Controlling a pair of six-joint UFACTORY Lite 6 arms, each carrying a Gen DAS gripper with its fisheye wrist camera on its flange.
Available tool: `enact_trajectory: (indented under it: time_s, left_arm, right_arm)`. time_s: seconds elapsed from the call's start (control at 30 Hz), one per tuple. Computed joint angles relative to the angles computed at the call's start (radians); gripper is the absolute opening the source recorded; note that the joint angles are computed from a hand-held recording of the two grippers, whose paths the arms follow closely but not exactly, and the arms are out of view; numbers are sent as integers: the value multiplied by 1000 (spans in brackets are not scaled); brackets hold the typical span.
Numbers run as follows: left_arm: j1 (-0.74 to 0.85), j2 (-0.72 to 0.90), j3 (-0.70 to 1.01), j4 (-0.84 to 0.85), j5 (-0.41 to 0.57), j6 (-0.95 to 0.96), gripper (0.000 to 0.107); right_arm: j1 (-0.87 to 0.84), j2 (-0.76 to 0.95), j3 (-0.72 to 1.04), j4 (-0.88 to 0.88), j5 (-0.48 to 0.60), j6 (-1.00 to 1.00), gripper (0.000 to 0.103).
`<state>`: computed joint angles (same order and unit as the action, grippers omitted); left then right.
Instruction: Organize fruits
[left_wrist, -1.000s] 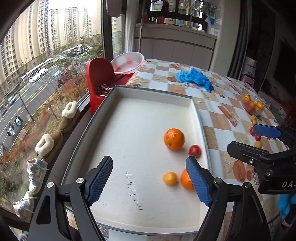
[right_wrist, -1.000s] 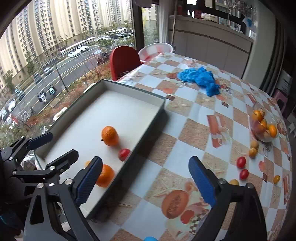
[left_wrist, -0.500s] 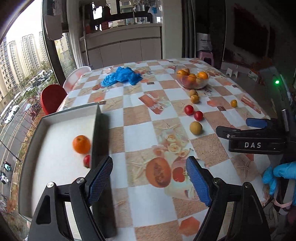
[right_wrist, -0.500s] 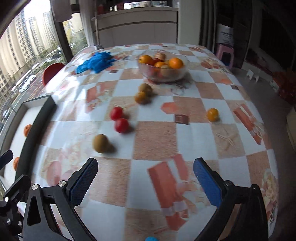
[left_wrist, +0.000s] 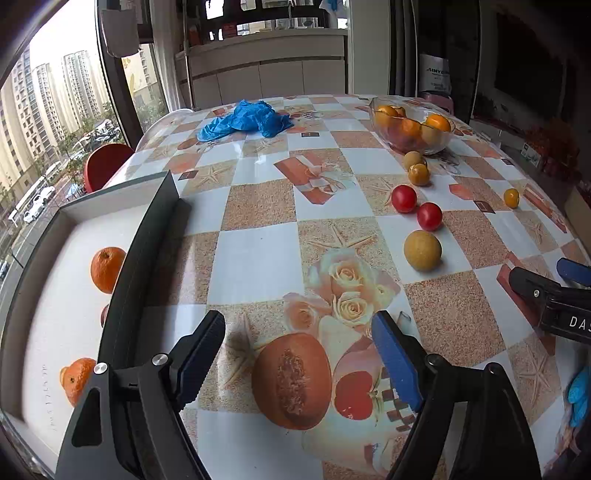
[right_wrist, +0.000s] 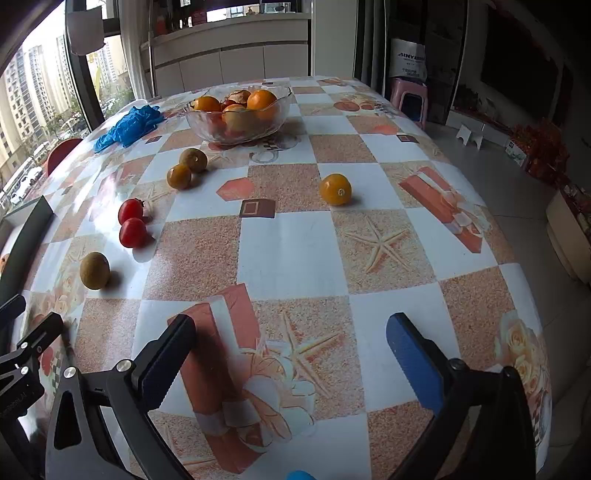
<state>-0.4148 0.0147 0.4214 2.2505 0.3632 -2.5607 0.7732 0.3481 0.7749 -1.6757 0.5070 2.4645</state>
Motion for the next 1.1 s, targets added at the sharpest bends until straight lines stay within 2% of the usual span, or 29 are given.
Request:
enact_trajectory:
  time_s: [0.1,0.13,0.17,0.23,1.1]
  left_arm:
    - [30,-2,-4,88,-25,-81,85]
    - [44,6,4,89,-41,-85,100]
    - [69,30,23,124,-71,-118,103]
    - [78,36,23,180,-71,-169,103]
    - [68,36,20,158,-65,-155,103]
  right_arm:
    - [1,3,3,7,1,-8,103]
    - [1,3,1,5,1,-7,103]
    - [0,3,2,5,1,-6,103]
    - [0,3,2,5,1,-7,103]
    - [17,3,-13,-18,18,31,103]
